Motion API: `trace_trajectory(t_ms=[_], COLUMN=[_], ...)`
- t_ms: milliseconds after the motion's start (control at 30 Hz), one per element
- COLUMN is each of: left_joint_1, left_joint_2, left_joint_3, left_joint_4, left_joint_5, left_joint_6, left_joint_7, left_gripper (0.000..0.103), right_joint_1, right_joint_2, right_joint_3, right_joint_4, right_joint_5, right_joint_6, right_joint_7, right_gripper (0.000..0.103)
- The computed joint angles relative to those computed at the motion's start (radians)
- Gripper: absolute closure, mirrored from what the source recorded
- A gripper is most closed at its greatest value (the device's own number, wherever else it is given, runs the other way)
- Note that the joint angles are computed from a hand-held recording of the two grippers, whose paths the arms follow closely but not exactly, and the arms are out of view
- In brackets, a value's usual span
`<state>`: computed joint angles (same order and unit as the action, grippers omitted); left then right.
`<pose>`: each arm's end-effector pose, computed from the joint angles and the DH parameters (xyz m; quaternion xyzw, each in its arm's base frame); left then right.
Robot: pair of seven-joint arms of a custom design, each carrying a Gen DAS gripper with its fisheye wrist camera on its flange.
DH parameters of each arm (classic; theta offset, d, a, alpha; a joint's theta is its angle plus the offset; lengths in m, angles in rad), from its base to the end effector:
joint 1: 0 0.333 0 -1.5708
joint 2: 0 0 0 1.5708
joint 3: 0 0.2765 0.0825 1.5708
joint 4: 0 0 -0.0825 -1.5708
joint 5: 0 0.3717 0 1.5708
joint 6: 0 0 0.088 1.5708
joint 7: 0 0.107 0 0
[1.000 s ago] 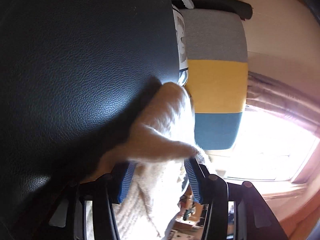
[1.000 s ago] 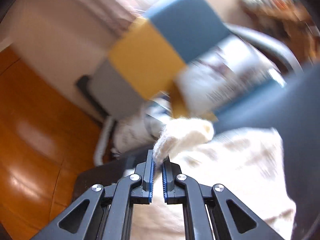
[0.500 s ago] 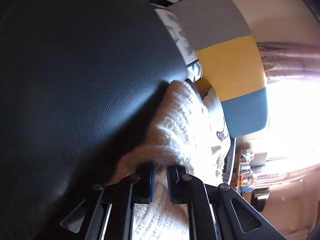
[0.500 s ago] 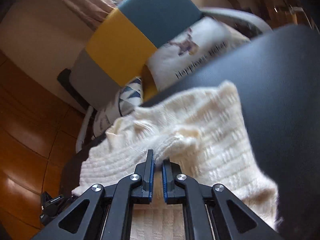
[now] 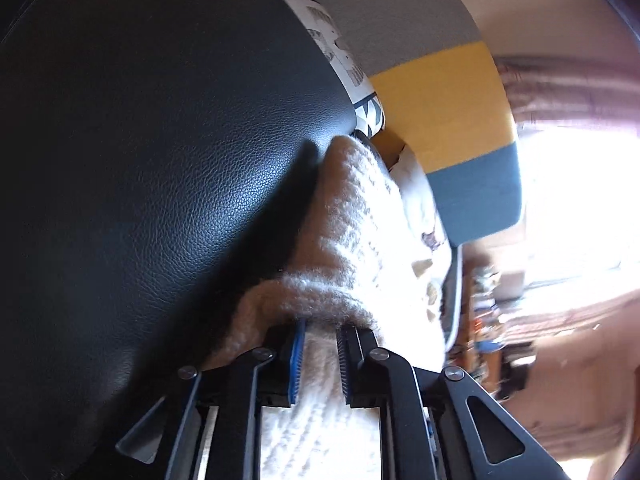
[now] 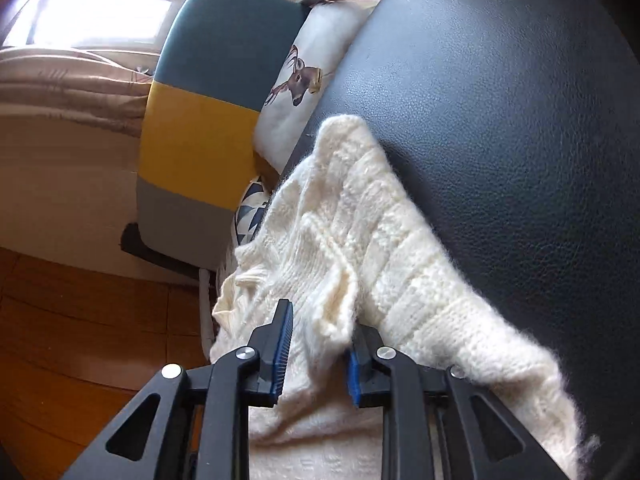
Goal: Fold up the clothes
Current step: 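Lay the sleeve across the sweater body with the right gripper and open it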
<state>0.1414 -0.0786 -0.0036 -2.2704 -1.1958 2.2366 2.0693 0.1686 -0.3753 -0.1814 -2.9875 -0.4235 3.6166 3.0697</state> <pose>0.5135 0.0432 0.3783 0.7478 -0.4876 0.4103 0.1862 0.3623 0.0509 0.3539 -0.2250 0.8505 0.0061 0.4754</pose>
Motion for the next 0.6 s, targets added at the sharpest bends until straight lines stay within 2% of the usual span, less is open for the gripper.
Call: trace_trajectory(t_ms=[33,67,133,167,200,233,300,333,367,400,467,533,600], left_joint_1=[-0.002,-0.006,-0.016,-0.020,-0.025,-0.028,-0.026,-0.019,-0.009,0.003,0.032,0.059,0.070], left_joint_2=[-0.002,-0.008,-0.026,-0.041,-0.055,-0.060,-0.046,-0.040,-0.034,-0.028,-0.017,-0.022,-0.042], left_joint_3=[-0.003,-0.007,-0.011,-0.012,-0.013,-0.010,0.005,0.018,0.031,0.045,0.066,0.078,0.074], left_joint_4=[-0.001,-0.005,-0.015,-0.025,-0.035,-0.040,-0.033,-0.032,-0.033,-0.035,-0.043,-0.066,-0.083], left_joint_5=[-0.003,-0.006,-0.016,-0.019,-0.019,-0.009,0.009,-0.005,-0.026,-0.061,-0.126,-0.190,-0.244], left_joint_6=[0.011,0.027,0.058,0.082,0.108,0.119,0.081,0.044,0.005,-0.040,-0.126,-0.183,-0.188], left_joint_7=[0.002,0.010,0.040,0.062,0.082,0.088,0.083,0.090,0.095,0.095,0.092,0.089,0.079], left_gripper=[0.089,0.089,0.097,0.098,0.100,0.101,0.101,0.101,0.100,0.100,0.090,0.063,0.055], right_joint_1=[-0.010,-0.021,-0.026,-0.063,-0.078,-0.079,-0.022,0.007,0.002,-0.009,0.006,0.029,0.073], right_joint_2=[-0.014,-0.051,-0.103,-0.124,-0.131,-0.137,-0.100,-0.093,-0.097,-0.106,-0.101,-0.092,-0.095], right_joint_3=[0.018,0.058,0.118,0.175,0.206,0.216,0.182,0.149,0.134,0.142,0.128,0.107,0.060], right_joint_4=[0.016,0.044,0.114,0.128,0.142,0.160,0.174,0.156,0.127,0.109,0.099,0.093,0.076], right_joint_5=[-0.002,-0.010,-0.043,-0.051,-0.046,-0.065,0.063,0.101,0.068,0.086,0.124,0.155,0.199], right_joint_6=[-0.054,-0.151,-0.332,-0.361,-0.411,-0.467,-0.571,-0.563,-0.498,-0.472,-0.446,-0.418,-0.380], right_joint_7=[-0.024,-0.079,-0.190,-0.213,-0.227,-0.226,-0.336,-0.362,-0.324,-0.317,-0.331,-0.355,-0.368], right_gripper=[0.090,0.093,0.094,0.094,0.094,0.094,0.094,0.094,0.094,0.094,0.094,0.092,0.090])
